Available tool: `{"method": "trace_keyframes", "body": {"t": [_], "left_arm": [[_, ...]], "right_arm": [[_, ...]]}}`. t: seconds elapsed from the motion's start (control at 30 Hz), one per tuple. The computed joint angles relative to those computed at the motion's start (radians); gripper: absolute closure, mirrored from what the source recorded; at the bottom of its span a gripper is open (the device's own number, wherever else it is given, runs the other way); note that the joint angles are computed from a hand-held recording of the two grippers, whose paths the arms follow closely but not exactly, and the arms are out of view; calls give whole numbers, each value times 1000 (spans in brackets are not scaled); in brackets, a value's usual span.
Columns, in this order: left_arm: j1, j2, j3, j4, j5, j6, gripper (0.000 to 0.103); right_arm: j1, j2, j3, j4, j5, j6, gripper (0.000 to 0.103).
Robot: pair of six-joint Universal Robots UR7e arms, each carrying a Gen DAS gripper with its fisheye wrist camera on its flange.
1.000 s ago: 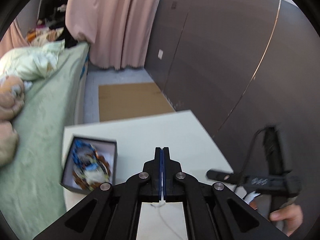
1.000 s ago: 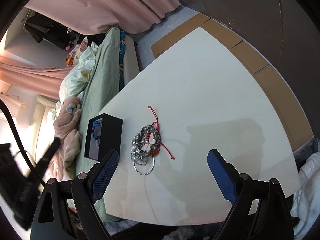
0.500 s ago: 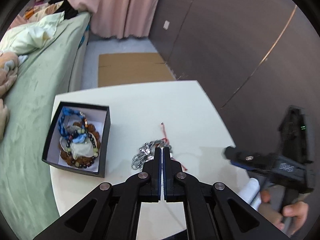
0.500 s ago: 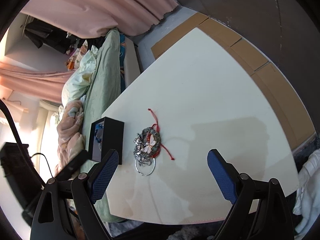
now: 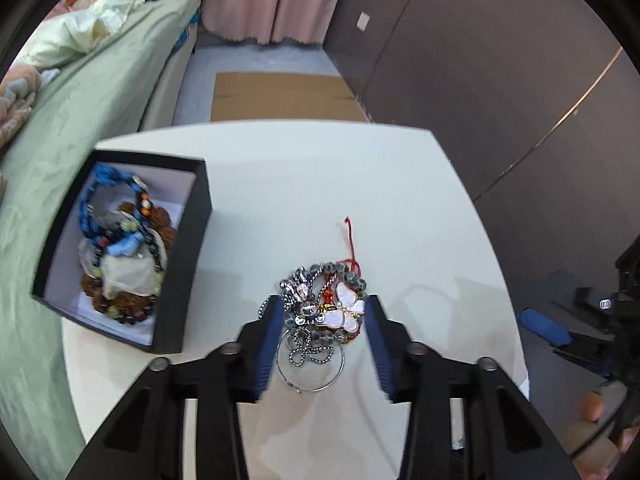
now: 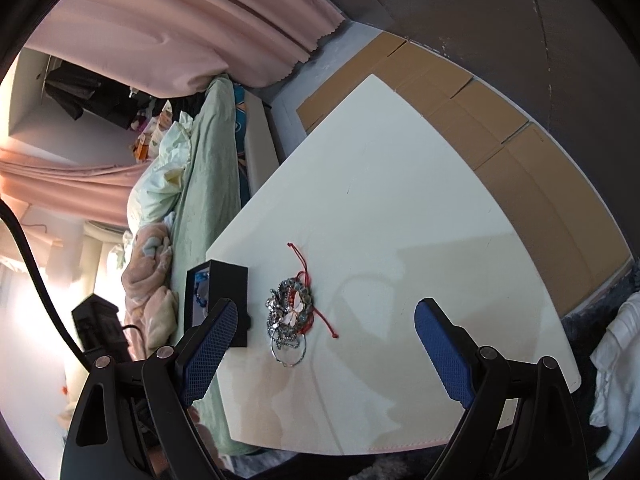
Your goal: Organize jewelry
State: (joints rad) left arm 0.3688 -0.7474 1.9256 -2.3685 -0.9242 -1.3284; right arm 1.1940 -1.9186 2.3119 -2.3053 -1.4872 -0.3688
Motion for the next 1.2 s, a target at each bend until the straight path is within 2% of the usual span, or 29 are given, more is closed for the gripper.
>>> {"method": "trace_keyframes", "body": {"t": [0.37,0.47,0.53,0.87,1.2], "left_arm": [[52,58,-53,98,-4,-29,67],[55,62,-70,151,14,-53,84],[54,53,-63,139,13,-57,85],[24,17,-74,191,63,-58,86],[-50,-65,-103,276,149,-53,89]], "right_arm": [[0,13,-10,5,12,8,11],[0,13,-7,4,13,6,11],[-1,12,-7,8,12,6,11],[-4,11,-4,16,11,2,11],[18,25,5,11,-12,2,11]]}}
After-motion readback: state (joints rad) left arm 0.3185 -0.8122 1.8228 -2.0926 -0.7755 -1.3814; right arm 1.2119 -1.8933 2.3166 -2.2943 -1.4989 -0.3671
